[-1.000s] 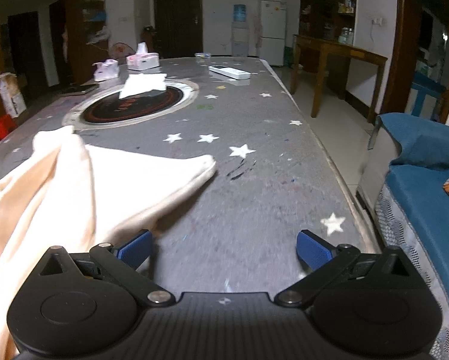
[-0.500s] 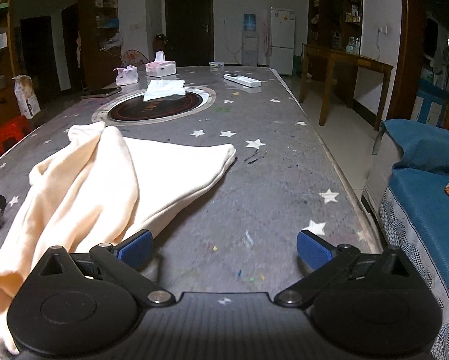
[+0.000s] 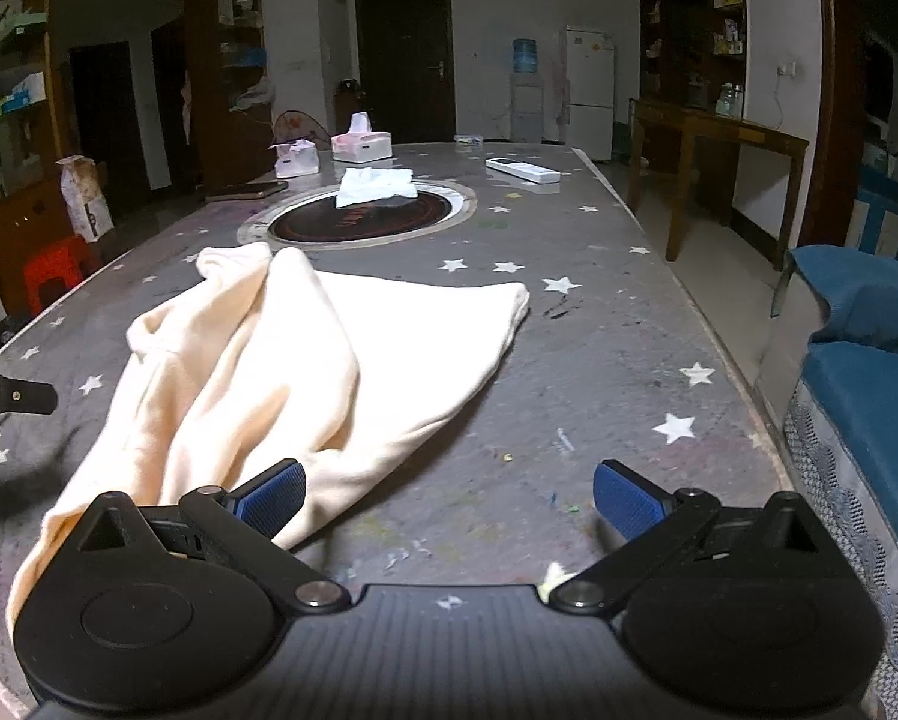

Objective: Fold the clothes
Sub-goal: 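Move both grippers toward the crumpled cream shirt on the table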

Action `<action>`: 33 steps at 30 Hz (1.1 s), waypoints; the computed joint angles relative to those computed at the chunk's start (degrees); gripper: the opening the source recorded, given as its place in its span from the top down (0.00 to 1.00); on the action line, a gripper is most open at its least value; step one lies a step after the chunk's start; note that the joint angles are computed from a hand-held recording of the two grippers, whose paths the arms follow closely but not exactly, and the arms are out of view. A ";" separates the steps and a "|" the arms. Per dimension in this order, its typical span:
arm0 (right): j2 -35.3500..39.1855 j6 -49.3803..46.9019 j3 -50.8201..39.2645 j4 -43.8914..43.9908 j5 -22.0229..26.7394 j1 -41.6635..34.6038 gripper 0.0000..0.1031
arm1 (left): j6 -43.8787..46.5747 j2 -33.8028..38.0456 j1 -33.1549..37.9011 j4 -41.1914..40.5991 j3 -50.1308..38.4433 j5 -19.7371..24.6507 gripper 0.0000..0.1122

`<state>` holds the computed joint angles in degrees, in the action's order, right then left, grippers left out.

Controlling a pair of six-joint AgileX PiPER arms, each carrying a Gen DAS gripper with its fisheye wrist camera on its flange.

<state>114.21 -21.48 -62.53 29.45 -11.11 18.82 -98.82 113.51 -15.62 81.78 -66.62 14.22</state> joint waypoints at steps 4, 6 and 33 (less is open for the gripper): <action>-0.86 4.98 1.28 -4.54 -0.31 0.38 0.00 | 0.95 -1.30 -0.93 -1.68 1.02 -0.13 0.08; -1.24 7.87 1.85 -7.36 -0.40 0.39 0.00 | 1.53 -1.83 -1.40 -2.56 1.40 -0.17 0.08; -3.18 13.41 5.19 -12.67 -1.98 2.30 0.00 | 19.49 -3.18 -5.29 -19.37 -1.10 -0.92 0.08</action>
<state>111.03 -8.07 -57.35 16.78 -13.09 21.12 -79.33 110.33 -20.91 62.41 -67.71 13.31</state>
